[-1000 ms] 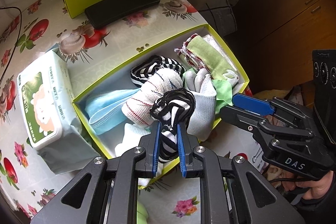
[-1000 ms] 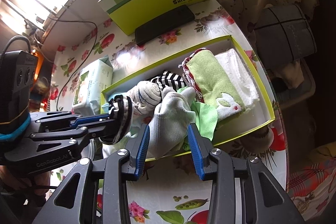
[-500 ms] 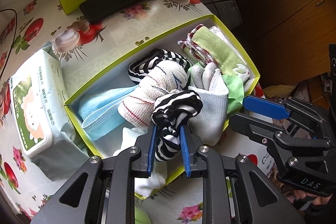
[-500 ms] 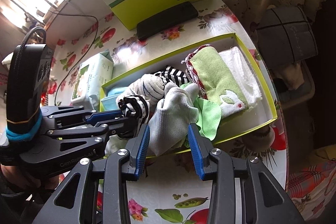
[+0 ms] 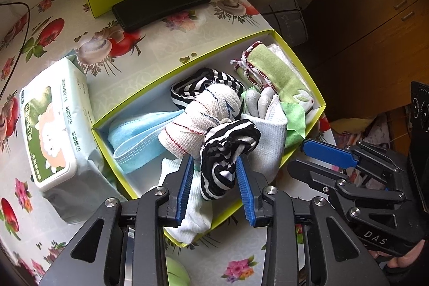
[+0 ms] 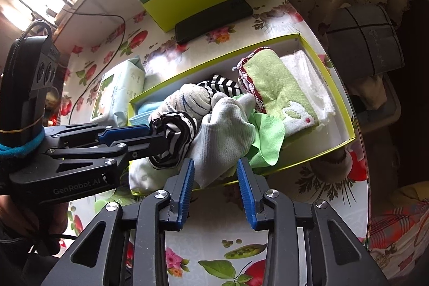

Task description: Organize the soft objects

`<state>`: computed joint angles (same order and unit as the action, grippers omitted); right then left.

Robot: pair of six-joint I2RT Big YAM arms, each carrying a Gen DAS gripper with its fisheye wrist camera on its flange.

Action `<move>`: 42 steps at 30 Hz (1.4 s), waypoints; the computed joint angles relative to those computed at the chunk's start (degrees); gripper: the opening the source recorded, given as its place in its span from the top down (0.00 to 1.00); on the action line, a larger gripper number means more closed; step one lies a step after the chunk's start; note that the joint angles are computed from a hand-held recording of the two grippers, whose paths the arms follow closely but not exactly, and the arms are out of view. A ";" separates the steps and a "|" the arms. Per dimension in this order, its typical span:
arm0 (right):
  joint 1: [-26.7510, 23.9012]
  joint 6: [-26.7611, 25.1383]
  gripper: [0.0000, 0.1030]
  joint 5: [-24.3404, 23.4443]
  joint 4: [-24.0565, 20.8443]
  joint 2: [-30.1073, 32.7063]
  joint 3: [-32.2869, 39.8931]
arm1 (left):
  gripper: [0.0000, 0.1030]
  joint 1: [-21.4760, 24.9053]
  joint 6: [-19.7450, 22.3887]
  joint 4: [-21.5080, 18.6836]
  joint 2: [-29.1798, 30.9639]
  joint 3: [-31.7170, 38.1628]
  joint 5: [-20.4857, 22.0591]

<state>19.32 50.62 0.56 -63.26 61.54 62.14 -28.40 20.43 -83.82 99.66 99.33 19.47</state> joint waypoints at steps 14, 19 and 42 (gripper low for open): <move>1.91 0.73 0.74 -0.62 -0.22 0.39 0.11 | 0.67 0.45 0.47 1.99 -3.29 -0.54 -0.04; 2.91 1.29 0.74 -1.42 -0.41 1.04 0.17 | 0.67 0.72 0.54 2.51 -4.22 -0.85 -0.92; 7.04 -1.12 0.61 1.15 -6.22 7.92 8.16 | 0.67 5.47 1.58 4.02 -7.65 -1.64 -3.80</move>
